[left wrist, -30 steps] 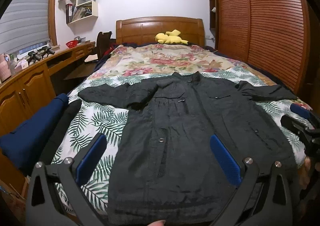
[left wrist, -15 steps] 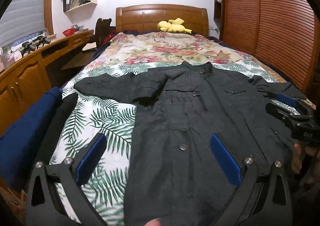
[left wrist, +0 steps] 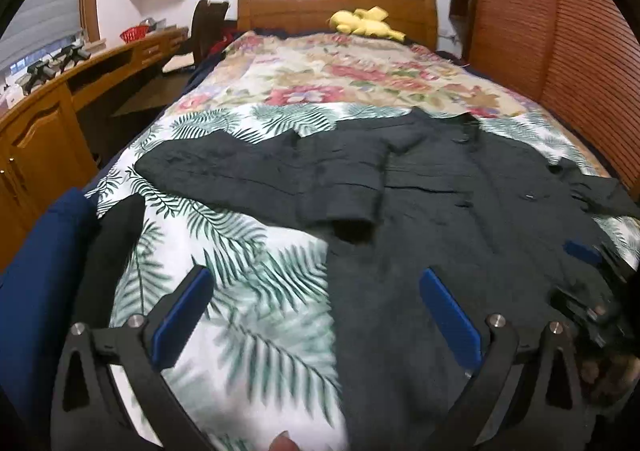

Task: Fold large clothes
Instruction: 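Move the left gripper down to the sleeve nearest it, then grasp the sleeve with the left gripper and fold it across the jacket body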

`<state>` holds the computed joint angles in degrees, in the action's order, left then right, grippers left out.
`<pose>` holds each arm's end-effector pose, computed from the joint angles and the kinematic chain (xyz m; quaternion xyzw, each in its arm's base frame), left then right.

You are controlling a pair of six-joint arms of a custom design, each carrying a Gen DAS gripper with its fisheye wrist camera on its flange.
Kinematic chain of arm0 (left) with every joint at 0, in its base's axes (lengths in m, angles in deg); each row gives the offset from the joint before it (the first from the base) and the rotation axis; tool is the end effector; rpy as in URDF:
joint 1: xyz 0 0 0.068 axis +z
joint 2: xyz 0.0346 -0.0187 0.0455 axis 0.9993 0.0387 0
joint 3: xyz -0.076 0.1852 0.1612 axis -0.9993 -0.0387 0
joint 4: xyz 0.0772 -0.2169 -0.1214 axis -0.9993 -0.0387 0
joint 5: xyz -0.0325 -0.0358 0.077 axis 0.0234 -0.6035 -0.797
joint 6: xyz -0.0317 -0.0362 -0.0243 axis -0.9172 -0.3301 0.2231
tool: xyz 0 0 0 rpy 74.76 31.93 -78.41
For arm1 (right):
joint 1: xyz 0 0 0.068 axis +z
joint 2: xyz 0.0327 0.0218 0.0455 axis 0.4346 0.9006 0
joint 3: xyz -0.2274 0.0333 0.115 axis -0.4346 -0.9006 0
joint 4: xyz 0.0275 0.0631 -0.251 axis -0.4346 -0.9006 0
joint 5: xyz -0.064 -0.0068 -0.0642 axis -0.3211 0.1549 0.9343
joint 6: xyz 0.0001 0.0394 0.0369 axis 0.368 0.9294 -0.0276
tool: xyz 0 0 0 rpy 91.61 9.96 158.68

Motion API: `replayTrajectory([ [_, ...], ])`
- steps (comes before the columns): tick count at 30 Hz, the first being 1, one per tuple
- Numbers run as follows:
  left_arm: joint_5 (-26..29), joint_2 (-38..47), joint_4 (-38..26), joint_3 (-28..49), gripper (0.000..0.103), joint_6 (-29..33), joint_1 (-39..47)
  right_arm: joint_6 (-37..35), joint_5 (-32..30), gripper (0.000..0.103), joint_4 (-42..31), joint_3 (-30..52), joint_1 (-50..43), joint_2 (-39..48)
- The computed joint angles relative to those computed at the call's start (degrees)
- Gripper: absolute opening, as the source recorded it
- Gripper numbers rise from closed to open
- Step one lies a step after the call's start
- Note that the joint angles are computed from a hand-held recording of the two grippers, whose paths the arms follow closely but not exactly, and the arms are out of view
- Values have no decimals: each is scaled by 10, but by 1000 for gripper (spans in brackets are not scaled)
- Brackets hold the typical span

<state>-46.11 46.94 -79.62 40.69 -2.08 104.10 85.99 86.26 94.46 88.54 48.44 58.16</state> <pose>0.2776 0.0672 0.1360 0.0967 0.9157 -0.0638 0.3849 0.2006 0.0832 0.0808 -0.1188 0.8761 0.1138 0.4533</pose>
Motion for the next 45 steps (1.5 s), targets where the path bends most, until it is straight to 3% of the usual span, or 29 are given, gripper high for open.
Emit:
replayTrajectory([
  [9, 17, 288, -44, 280, 103, -41, 17, -1, 0, 103, 23, 0, 2, 23],
  [13, 17, 371, -66, 380, 94, -76, 22, 0, 1, 103, 31, -1, 1, 29],
  [19, 7, 467, -107, 503, 70, -149, 33, -1, 19, 103, 39, 0, 11, 37],
  [22, 19, 518, -140, 568, 64, -175, 37, 1, 18, 103, 40, 1, 12, 40],
  [25, 10, 538, -146, 592, 42, -185, 31, 2, 12, 103, 41, 1, 7, 41],
  [27, 12, 549, -153, 607, 35, -188, 27, 3, 9, 103, 39, 2, 5, 42],
  [29, 13, 559, -163, 628, 12, -190, 23, 2, 6, 103, 36, 3, 2, 41],
  [32, 4, 546, -157, 622, 0, -181, 12, 1, 7, 103, 37, 3, 3, 41],
  [36, -12, 464, -124, 547, 0, -154, -13, -2, 10, 103, 49, -2, 6, 43],
  [40, -6, 326, -94, 428, 0, -132, -51, 1, 10, 103, 59, -10, 7, 38],
  [45, -1, 178, -98, 315, 0, -113, -101, -1, -5, 103, 31, -27, -8, -15],
])
